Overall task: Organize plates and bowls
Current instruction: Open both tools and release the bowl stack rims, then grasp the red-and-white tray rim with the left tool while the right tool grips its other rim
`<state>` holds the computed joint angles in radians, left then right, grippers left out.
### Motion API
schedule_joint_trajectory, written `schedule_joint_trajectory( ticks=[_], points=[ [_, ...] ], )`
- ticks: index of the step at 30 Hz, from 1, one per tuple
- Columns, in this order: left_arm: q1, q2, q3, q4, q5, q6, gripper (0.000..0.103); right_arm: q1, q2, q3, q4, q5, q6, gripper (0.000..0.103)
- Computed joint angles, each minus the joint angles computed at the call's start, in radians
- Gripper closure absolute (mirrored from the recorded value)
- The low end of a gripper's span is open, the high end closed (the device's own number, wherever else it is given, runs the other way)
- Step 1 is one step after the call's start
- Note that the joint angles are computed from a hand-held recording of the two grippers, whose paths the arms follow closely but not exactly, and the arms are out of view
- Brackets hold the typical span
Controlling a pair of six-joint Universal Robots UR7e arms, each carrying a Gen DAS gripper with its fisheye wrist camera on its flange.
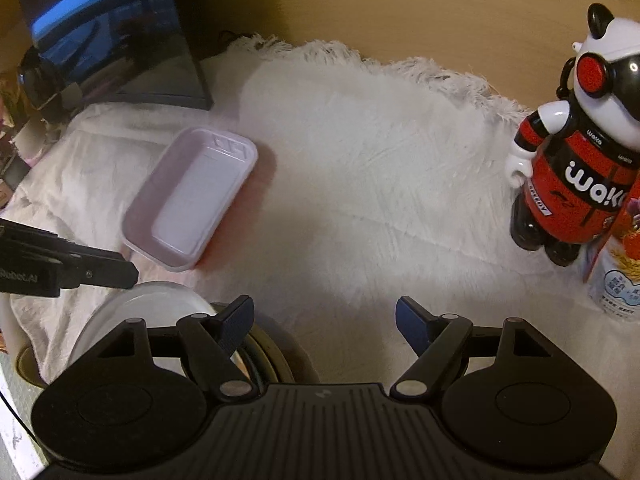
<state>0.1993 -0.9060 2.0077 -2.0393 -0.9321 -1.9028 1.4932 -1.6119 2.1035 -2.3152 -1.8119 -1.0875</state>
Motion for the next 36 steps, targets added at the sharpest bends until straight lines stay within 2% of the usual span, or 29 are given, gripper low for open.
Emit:
schedule_joint_trajectory(
  ticks=[2, 4, 7, 10, 13, 15, 17, 21, 26, 32, 36],
  points=[
    [0.007, -0.021, 0.022, -0.009, 0.000, 0.003, 0.077, 0.018, -0.008, 0.015, -0.033, -0.023, 0.030, 0.024],
    [0.001, -0.051, 0.060, -0.045, 0.016, 0.010, 0.077, 0.031, -0.014, 0.013, -0.013, -0.029, 0.040, 0.024],
    [-0.021, -0.110, 0.130, -0.093, 0.069, 0.003, 0.077, 0.068, -0.011, 0.046, -0.095, -0.061, 0.042, 0.024],
    [-0.035, -0.180, 0.192, -0.077, 0.106, -0.108, 0.077, 0.098, 0.008, 0.036, -0.072, -0.075, 0.131, 0.024],
    [-0.063, -0.235, 0.236, 0.018, 0.141, -0.236, 0.077, 0.136, 0.033, 0.028, -0.047, -0.099, 0.232, 0.024],
    [-0.057, -0.262, 0.260, 0.050, 0.143, -0.278, 0.077, 0.158, 0.051, 0.013, -0.002, -0.109, 0.314, 0.024],
    [-0.033, -0.270, 0.268, 0.066, 0.129, -0.278, 0.077, 0.179, 0.074, 0.000, 0.039, -0.114, 0.392, 0.024],
    [0.011, -0.253, 0.240, 0.129, 0.115, -0.234, 0.077, 0.218, 0.116, 0.009, 0.031, -0.137, 0.454, 0.024],
    [0.046, -0.242, 0.243, 0.080, 0.084, -0.142, 0.077, 0.252, 0.177, 0.006, 0.025, -0.172, 0.509, 0.024],
    [0.059, -0.261, 0.269, 0.075, 0.080, -0.131, 0.076, 0.267, 0.252, -0.016, 0.020, -0.211, 0.575, 0.024],
    [0.085, -0.287, 0.309, 0.034, 0.065, -0.122, 0.073, 0.273, 0.309, -0.037, 0.024, -0.213, 0.659, 0.024]
  ],
)
